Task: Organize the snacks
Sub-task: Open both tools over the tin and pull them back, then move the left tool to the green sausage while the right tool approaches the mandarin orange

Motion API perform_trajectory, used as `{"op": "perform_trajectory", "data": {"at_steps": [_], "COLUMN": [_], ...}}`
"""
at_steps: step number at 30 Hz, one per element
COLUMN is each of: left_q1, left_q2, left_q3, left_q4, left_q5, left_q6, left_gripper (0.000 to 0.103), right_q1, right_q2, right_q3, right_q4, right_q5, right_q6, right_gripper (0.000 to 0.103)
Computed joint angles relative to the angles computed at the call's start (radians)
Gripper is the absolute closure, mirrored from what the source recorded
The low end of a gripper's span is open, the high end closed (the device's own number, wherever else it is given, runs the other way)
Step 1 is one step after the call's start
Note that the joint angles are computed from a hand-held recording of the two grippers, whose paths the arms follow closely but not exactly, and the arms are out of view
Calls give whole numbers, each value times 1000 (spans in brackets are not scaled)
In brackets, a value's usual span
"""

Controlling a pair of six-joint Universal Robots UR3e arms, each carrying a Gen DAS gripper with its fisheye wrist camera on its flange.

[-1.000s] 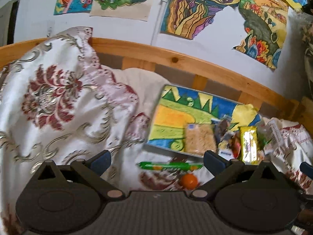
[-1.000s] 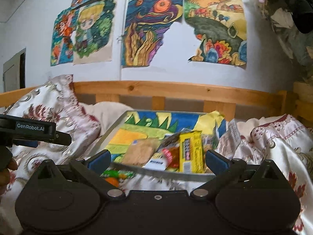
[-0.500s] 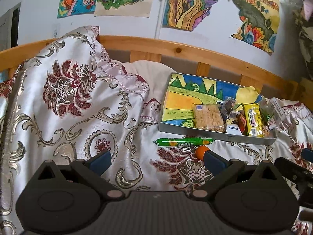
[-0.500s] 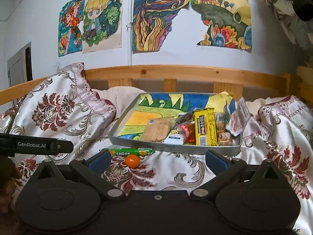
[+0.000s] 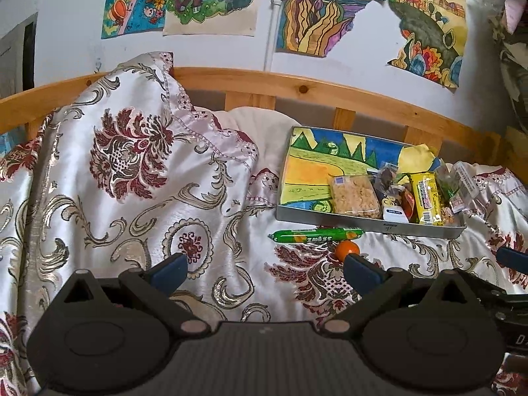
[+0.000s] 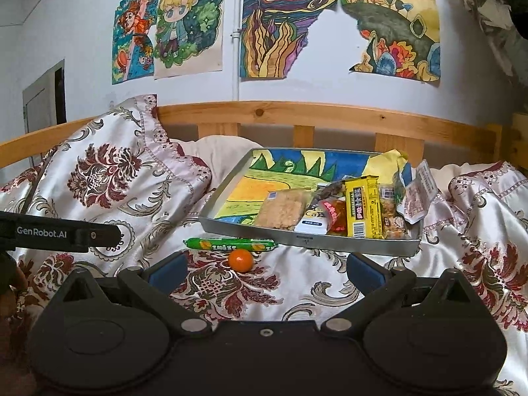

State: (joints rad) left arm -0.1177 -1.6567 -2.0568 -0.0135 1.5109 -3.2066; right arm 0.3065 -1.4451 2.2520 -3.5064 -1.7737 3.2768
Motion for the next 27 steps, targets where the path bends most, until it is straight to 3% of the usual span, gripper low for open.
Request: {"op": "perform_trajectory", "data": {"at_steps": [20,27], "left_q1": [-2,-13], "left_q2": [38,-3], "left_q3": [-39,-34], "left_q4": [-3,58], "left_q5": [23,42], "left_q6": [13,29], "left_gripper": [1,1], "right_q1": [13,15], "right_q2": [-3,9], "right_q3": [-12,-25], "right_q4": [42,44], "right_q5": [22,27], "right_q6": [-10,-21], "right_gripper": [1,1]}}
